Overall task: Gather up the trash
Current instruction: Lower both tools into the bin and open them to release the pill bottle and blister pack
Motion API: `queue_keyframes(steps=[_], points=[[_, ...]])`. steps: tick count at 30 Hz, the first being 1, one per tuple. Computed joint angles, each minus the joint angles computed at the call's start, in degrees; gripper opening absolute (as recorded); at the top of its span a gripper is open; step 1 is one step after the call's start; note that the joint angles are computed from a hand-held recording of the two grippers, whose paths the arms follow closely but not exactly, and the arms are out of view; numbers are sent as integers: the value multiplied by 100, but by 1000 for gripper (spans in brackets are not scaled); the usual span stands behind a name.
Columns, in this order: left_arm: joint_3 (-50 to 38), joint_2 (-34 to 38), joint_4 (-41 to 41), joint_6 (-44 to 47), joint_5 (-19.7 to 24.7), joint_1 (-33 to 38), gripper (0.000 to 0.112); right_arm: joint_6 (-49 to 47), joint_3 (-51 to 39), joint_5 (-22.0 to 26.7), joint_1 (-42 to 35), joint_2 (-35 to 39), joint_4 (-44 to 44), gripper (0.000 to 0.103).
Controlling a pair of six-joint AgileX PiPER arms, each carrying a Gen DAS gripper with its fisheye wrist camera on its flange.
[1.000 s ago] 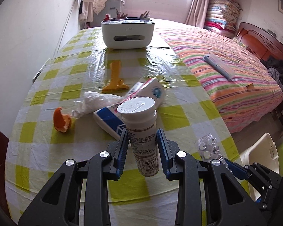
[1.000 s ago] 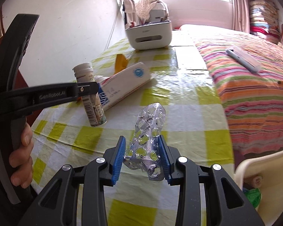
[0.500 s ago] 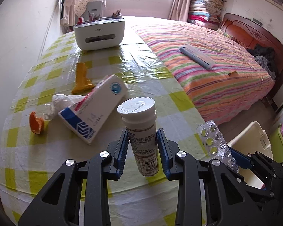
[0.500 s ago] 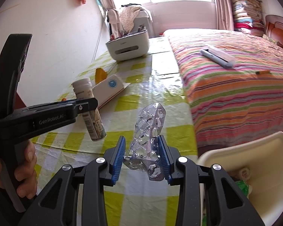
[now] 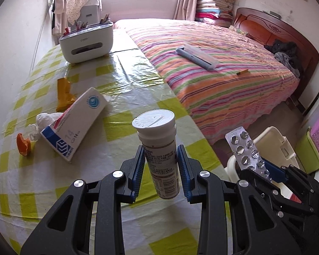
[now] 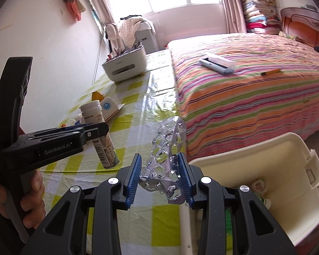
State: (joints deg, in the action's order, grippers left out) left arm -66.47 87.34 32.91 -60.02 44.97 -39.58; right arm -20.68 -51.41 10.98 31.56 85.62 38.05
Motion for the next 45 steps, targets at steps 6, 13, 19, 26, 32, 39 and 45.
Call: queue_keyframes(steps=[6,13,19,26,32,39,45], points=[[-238,227,106,-129,67,-341,30,-1150,373,-10,-371,-306,1201,35],[-589,485,-114,12,0,-613,31,-2064,776,-16,-839,-723,2125,35],[-916,762,-123,86,-7,-902,31,-2419,1021,19,-1282,-963,2567,35],[-1262,1141,-396,370,-122,-1057,30,-2516,1278,-23,-1692,-1216,2736,35],[-1540,1343,-458,514,-197,-1271,30,-2808,1415,-33,-1898,-1311,3082,35],[-1820,1571,-487,668,-235,-1462,30,-2516,1454,-106,-2026,-1347,2896,37],[-1726,1569,-546,622,-381,-1416,61,-2325,1462,-129,-2147,-1357,2850,38]])
